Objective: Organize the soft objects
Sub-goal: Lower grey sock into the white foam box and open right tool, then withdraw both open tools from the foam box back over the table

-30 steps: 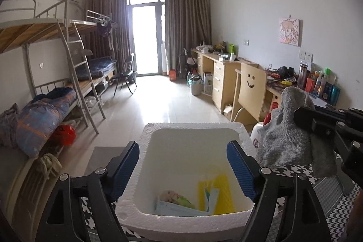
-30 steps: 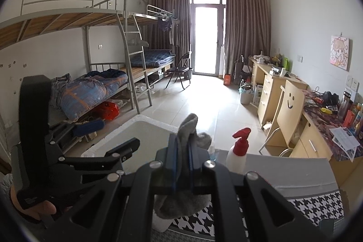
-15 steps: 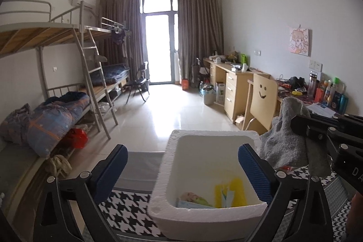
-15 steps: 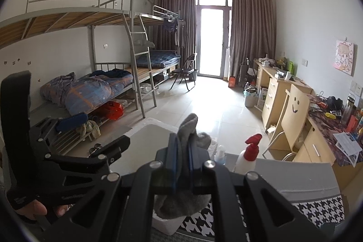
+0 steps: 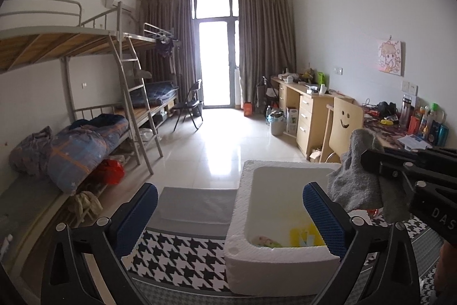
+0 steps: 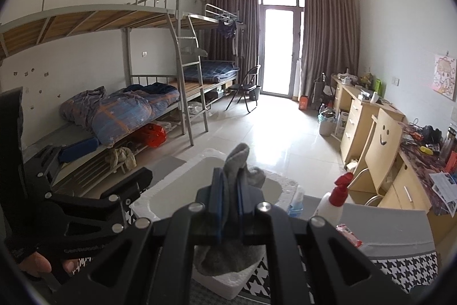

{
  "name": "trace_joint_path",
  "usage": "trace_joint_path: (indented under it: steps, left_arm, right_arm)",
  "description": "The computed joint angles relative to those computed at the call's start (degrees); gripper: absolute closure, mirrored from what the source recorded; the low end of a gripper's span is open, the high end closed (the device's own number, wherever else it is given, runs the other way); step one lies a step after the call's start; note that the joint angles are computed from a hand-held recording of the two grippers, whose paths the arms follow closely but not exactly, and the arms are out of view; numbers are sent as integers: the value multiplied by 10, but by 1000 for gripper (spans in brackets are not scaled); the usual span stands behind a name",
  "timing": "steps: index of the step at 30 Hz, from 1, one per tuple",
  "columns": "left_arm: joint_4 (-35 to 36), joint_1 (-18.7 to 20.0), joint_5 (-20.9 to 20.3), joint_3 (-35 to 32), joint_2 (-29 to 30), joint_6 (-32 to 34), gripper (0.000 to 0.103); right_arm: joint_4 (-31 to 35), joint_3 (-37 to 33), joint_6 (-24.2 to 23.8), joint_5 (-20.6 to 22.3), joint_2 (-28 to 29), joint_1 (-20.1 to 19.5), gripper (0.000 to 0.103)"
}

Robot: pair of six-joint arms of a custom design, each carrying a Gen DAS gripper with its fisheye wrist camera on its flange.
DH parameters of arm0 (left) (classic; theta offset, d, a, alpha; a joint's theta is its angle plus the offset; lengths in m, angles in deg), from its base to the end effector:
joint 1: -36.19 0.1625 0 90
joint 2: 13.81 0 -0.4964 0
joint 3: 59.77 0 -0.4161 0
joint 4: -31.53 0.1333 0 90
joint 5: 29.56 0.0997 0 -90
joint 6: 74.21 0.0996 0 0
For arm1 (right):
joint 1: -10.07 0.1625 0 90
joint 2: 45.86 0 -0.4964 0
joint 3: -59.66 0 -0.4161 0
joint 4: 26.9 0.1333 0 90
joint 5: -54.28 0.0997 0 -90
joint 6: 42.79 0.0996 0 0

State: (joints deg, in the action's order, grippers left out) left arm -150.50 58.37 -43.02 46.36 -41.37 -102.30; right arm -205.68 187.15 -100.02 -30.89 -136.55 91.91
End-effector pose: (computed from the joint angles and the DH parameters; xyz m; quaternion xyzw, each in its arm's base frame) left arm -0.4918 -0.4490 -0.0150 0.1967 0.7580 -0.5184 0.3436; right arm 0.0740 -0.4822 0.4270 0.3897 -0.8093 0.3889 0.2046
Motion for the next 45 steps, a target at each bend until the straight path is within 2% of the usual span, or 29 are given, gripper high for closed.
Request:
trace_joint_path:
  steps: [13, 21, 23, 25, 26, 27, 39, 41, 43, 45]
  left_arm:
    - [66, -2, 12, 26, -21, -77, 1]
    - [88, -2, 12, 36, -30, -102, 1]
    - [94, -1, 13, 38, -32, -109, 1]
    - [106, -2, 13, 40, -34, -120, 1]
    - [104, -1, 12, 40, -34, -120, 1]
    - [107, -1, 11, 41, -34, -122, 1]
    - [120, -2, 9, 39, -36, -130, 1]
    - [116, -3, 6, 39, -36, -128, 1]
    - [118, -4, 6, 38, -35, -129, 1]
    - [113, -7, 4, 36, -33, -124, 1]
  right_arm:
    - [19, -8, 5, -17, 15, 10, 92]
    - [34, -18, 16, -34, 31, 11, 92]
    - [43, -22, 14, -46, 36, 13, 81]
    - [36, -22, 18, -49, 38, 12, 51]
    - [35, -21, 20, -45, 38, 10, 46]
    - [33, -20, 21, -41, 37, 9, 43]
    - [28, -12, 23, -39, 24, 7, 42]
    - [20, -10, 30, -37, 21, 7, 37]
    - [11, -7, 33, -35, 18, 6, 25]
    - [-7, -2, 35, -31, 14, 4, 19]
